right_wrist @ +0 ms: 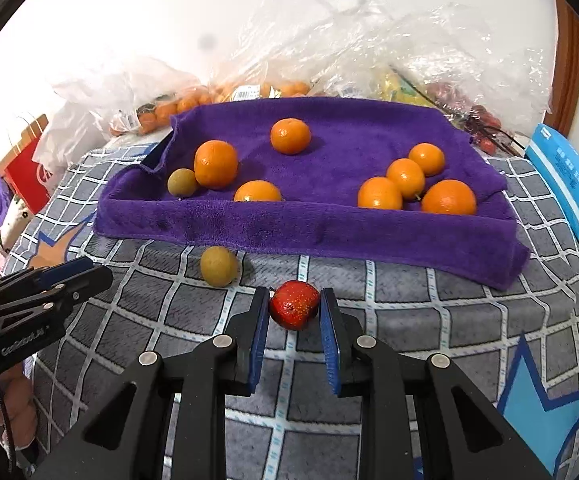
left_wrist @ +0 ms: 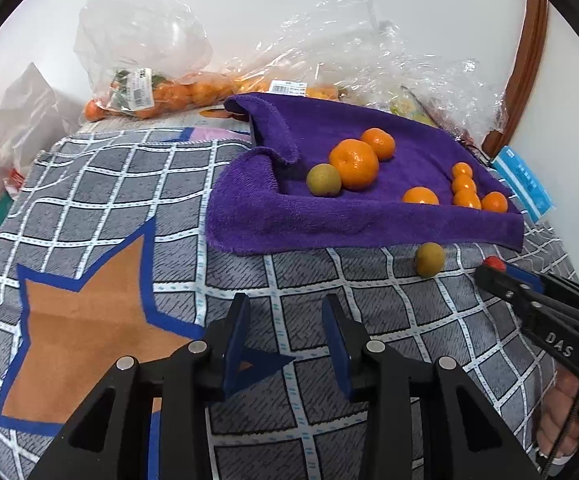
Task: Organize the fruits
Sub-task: 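Grasp the red strawberry with the right tool while the left tool approaches the yellow-green fruit, then close the left tool around the yellow-green round fruit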
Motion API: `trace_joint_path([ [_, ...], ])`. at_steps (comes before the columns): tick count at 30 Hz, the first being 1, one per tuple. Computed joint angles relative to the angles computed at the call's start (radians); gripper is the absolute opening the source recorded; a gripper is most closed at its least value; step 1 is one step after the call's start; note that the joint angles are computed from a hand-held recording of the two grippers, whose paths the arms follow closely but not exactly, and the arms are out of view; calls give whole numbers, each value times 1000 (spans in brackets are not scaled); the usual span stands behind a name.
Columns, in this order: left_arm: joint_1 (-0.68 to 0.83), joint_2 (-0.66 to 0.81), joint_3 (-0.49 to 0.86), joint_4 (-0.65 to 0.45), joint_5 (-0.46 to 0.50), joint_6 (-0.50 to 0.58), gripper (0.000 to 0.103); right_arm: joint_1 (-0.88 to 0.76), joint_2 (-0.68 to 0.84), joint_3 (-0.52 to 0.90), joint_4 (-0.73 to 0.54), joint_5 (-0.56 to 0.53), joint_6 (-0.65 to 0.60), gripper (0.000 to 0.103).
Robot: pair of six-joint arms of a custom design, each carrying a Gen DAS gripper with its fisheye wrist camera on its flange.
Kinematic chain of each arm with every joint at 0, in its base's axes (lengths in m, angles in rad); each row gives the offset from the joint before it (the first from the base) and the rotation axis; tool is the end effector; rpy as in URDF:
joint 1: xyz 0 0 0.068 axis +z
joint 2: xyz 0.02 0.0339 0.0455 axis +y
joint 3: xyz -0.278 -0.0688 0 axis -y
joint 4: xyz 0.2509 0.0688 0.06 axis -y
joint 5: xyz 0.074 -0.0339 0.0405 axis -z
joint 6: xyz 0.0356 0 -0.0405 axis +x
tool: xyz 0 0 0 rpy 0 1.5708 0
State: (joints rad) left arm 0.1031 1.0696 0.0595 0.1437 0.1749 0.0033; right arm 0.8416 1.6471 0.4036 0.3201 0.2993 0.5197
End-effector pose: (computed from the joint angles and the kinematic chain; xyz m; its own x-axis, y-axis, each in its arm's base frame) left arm 0.1412 0.0084 0.0936 -0.7579 -0.0752 -0.6480 0.0132 0.9914 -0.1305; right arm 0.1703 0.1748 0.0862 -0.7563 -0.1343 -0.6403 -0.2517 0.9631 0.0954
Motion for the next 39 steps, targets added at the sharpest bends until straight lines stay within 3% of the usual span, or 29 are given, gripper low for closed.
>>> trace_joint_path([
  [8,-138,-188,19,-207,-83,-92,36,6,-140,-92,-23,32,1,25],
  [12,-242,-192,39,-230,-141,-158,36,8,-227,-141,-48,57,2,25],
  [26,-453,21,107,-111,-223,-292,36,-88,-421,-246,-111,53,-20,25],
  [39,-573,216,182,12,-260,-318,36,-148,-454,-282,-93,38,-44,25],
])
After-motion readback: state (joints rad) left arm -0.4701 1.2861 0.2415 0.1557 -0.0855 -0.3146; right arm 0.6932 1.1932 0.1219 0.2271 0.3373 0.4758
